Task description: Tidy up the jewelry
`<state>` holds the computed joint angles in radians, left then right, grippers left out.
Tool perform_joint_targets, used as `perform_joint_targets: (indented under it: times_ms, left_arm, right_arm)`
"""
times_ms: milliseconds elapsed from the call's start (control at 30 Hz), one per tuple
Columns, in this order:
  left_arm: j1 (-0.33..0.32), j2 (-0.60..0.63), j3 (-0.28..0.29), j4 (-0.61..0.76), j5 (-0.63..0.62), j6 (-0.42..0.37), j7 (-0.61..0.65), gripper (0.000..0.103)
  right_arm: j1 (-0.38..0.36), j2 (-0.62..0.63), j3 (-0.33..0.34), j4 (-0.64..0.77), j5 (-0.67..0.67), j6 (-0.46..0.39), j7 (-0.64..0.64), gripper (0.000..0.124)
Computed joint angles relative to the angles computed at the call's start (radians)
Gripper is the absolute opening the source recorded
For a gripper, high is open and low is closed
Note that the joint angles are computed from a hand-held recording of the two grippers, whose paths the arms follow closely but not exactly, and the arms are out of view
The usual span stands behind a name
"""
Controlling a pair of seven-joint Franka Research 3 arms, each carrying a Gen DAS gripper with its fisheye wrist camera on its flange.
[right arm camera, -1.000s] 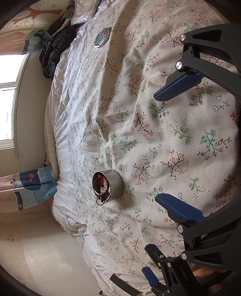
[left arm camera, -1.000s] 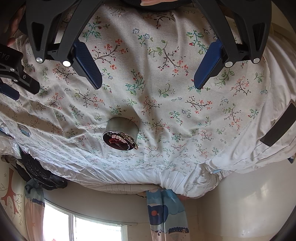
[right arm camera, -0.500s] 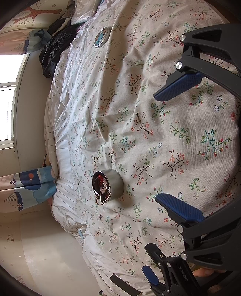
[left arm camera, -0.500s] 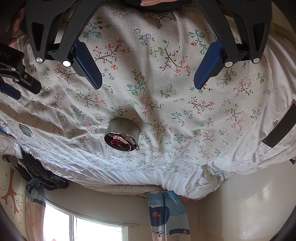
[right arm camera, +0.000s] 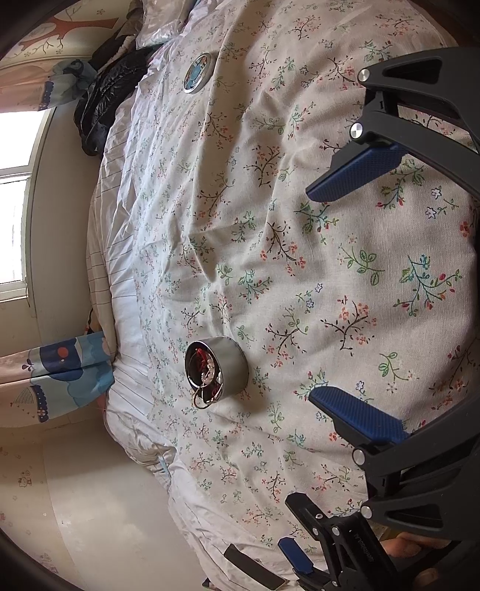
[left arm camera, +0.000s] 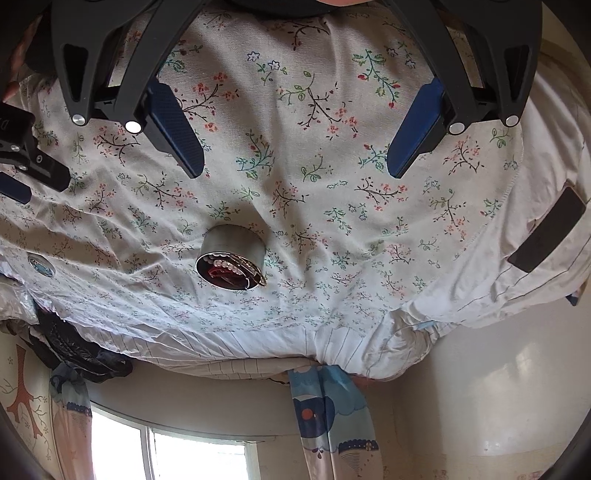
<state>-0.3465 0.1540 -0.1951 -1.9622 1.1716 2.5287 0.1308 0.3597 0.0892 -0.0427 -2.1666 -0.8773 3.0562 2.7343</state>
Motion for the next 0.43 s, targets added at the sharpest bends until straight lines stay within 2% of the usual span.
perform_joint_targets:
  times_ms: [133,267,433]
  left_arm:
    - [0.009,0.006,0.003,0.005,-0.033,0.012,0.028,0.095]
    - [0.022,0.009,0.008,-0.001,-0.082,0.053,0.05,0.095]
    - [0.014,0.012,0.012,0.001,-0.067,0.041,0.048,0.095]
  right_arm:
    - [-0.031,0.048,0.033,0.038,0.226,0.007,-0.215,0.096]
    - [0.044,0.134,-0.066,0.159,0.155,-0.063,-0.189,0.096]
    - [-0.015,0.263,-0.023,0.261,0.384,-0.131,-0.411,0.096]
